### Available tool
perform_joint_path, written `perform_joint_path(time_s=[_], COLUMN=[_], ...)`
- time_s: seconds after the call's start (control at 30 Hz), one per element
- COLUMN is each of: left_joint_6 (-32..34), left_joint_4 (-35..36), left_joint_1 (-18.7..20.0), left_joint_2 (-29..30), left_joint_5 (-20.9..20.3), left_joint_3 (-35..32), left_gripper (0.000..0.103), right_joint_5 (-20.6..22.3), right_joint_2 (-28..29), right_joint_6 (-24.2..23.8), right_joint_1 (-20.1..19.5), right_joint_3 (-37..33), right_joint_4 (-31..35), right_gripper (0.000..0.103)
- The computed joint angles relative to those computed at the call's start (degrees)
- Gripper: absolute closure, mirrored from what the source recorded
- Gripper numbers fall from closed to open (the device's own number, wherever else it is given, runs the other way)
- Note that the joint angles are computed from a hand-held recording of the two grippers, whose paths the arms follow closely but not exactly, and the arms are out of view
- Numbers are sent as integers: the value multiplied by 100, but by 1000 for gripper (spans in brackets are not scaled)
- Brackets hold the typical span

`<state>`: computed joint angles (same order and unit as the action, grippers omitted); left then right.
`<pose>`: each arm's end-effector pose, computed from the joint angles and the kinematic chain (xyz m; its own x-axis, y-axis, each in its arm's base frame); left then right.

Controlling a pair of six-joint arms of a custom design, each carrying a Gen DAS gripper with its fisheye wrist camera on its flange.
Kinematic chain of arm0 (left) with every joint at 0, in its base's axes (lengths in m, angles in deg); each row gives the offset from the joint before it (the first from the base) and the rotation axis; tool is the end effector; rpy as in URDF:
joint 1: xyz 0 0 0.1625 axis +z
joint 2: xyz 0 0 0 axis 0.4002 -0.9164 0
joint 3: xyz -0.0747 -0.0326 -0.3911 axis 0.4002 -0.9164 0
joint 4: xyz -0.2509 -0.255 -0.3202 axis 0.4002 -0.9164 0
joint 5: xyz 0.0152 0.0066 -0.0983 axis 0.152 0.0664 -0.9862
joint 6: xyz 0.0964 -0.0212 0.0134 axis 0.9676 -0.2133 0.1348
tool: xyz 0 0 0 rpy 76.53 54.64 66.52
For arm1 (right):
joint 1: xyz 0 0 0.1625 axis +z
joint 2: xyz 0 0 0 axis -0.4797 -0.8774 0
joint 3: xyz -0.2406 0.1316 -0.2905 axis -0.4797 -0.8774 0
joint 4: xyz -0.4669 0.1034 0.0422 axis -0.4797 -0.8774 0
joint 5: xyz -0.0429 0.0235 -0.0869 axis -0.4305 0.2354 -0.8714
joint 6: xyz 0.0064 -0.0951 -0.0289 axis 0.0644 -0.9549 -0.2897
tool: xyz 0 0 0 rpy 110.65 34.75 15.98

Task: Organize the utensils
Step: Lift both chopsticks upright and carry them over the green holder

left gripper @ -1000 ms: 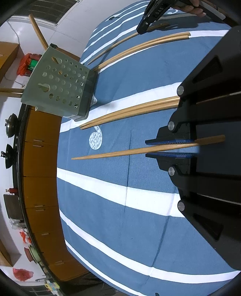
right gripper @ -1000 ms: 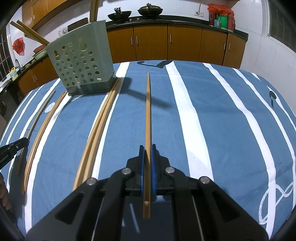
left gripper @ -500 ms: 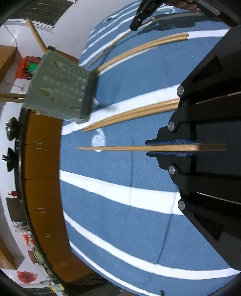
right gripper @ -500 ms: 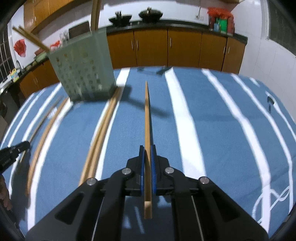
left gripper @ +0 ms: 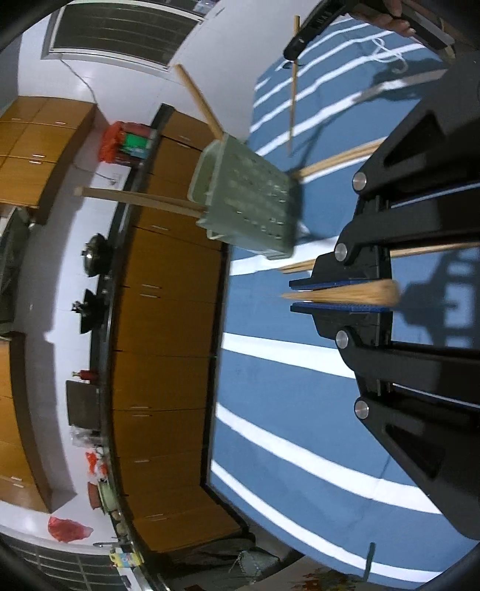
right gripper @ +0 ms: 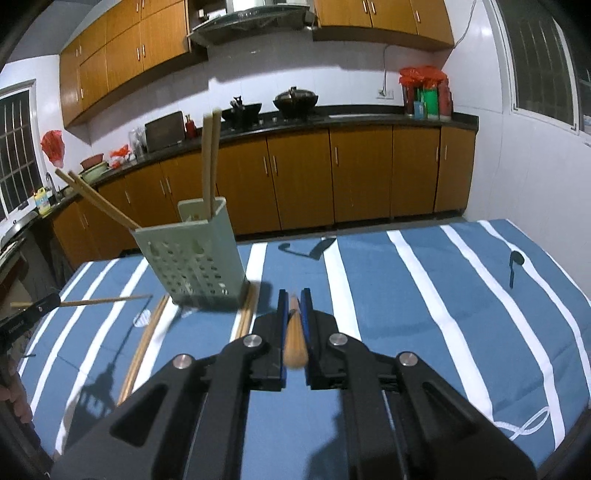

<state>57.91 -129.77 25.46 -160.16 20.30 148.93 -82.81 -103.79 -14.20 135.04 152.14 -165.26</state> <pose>-0.2013 -0.5612 0.3328 -0.8077 -0.0775 -0.5845 0.4485 0.5628 -0.6944 0.2735 -0.6298 0.2176 -0.7847 -0.1101 0.6100 -0.5626 0.5396 -0.6264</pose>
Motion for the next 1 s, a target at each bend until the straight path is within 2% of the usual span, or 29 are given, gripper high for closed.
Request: perform_joint_path(time_s=[0.23,0.4,0.6,0.8,0.93,1.0], left_joint_6=[597,1116,1841,2483,2996,3130], left_joint_4=[-430,-768,-1492,-2556,-3224,-3310], left_joint_1=[-131,-317,-556,-692,-663,-620], left_joint_2=[195,252,548,1060,1518,1684], left_joint_5=[-40,-155,-303,-537,-634,-646], left_joint_3=[-356,-551,-858,-1335,-1734,-1870], left_gripper=[96,96,96,96,96,96], right_joint_5=[259,700,1310,1626,1636,1575], right_joint_2=[-92,-269,-317,101,461,676], right_joint_6=[-1,-62,-121,-275,-332,-390], right_joint_1=[103,281,506,696,725,711], right_joint_3=[-125,-219,-393,-866,-1264,-1489], right_joint_4=[-77,-29,-159,-764,-988,-1046], right_gripper=[95,95,95,95,95,95])
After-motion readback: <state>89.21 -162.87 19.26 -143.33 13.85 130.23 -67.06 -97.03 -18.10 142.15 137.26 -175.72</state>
